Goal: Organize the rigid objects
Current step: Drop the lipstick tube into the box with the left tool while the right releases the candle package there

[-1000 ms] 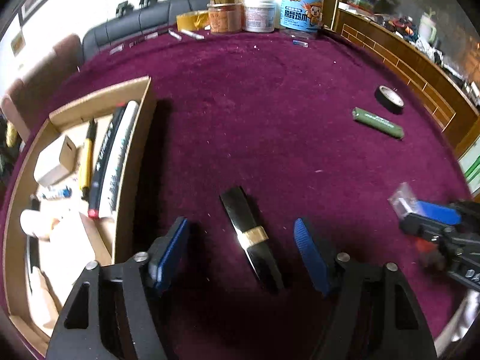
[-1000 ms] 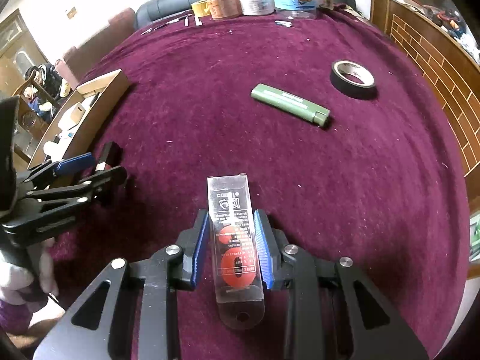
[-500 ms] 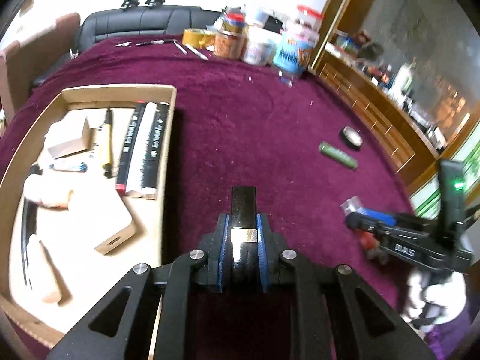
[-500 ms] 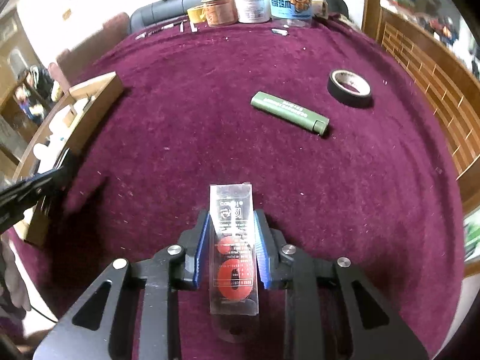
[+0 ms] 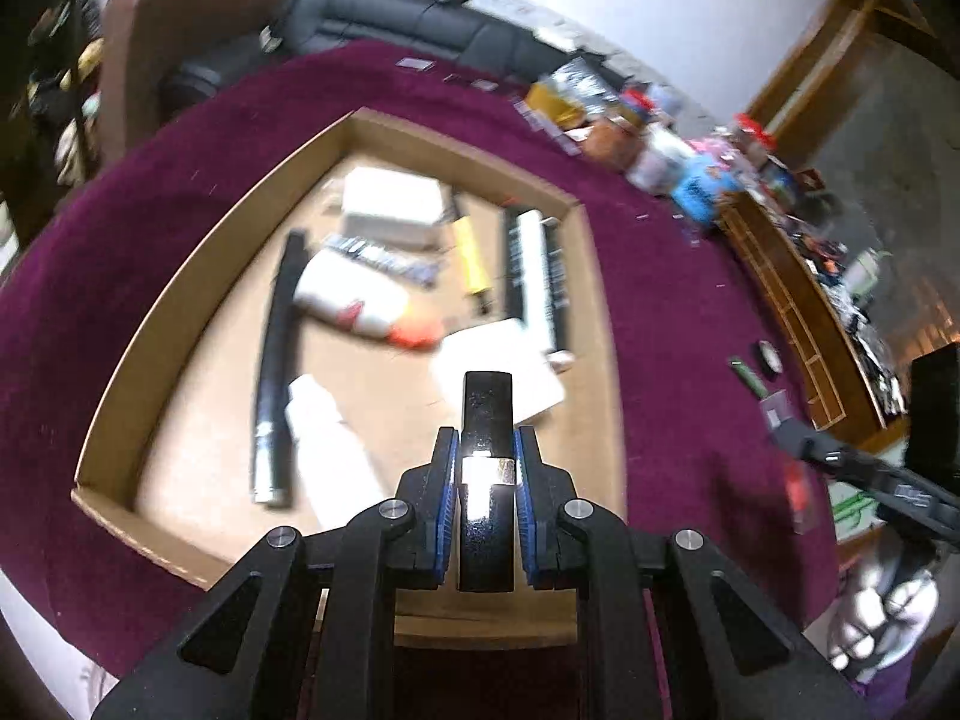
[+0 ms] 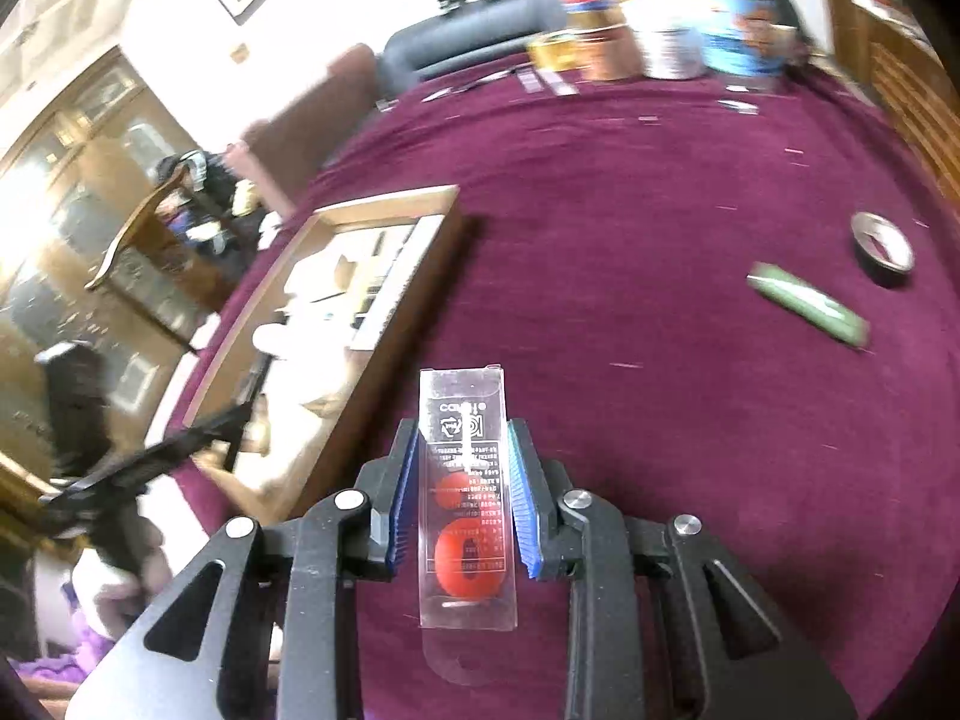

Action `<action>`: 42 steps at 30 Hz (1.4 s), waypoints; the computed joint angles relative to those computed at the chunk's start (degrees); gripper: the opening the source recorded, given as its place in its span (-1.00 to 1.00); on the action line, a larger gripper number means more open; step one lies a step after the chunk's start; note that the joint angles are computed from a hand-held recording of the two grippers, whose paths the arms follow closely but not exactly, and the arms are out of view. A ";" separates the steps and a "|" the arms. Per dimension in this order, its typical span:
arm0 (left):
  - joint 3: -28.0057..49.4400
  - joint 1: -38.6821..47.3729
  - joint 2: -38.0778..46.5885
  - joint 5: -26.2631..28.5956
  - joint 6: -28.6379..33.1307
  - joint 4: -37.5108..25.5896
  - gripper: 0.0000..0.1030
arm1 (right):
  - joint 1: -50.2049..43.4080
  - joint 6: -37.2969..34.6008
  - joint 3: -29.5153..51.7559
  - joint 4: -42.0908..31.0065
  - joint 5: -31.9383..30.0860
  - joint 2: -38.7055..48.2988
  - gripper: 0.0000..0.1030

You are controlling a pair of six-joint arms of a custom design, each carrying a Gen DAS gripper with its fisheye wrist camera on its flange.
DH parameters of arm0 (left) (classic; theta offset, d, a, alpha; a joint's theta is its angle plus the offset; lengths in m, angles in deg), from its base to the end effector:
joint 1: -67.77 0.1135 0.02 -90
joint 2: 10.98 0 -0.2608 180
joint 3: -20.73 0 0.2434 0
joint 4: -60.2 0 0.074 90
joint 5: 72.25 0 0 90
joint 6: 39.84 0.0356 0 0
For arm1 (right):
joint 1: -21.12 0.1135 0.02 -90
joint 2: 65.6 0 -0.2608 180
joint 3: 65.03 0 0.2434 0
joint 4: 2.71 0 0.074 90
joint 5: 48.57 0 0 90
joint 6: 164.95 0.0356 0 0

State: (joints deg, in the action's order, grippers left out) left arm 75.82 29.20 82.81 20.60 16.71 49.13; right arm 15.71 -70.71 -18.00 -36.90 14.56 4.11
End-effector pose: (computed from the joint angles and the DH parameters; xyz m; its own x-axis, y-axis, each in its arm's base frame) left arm 0.2319 -0.1871 0.1379 -0.8551 -0.0222 -0.5180 0.2115 0.8972 -0.3877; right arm 0.2125 -0.0040 0.1757 -0.8434 0.1461 -0.5171 -0.0997 0.9030 0.4179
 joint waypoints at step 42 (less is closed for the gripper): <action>-10.66 7.40 -16.95 -13.32 3.08 -1.52 0.28 | 38.67 7.90 23.44 6.33 26.38 34.68 -0.20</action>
State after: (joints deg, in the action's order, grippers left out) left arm 65.16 36.60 65.86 7.28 19.79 47.61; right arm 54.38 -62.82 5.44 -30.57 40.94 38.80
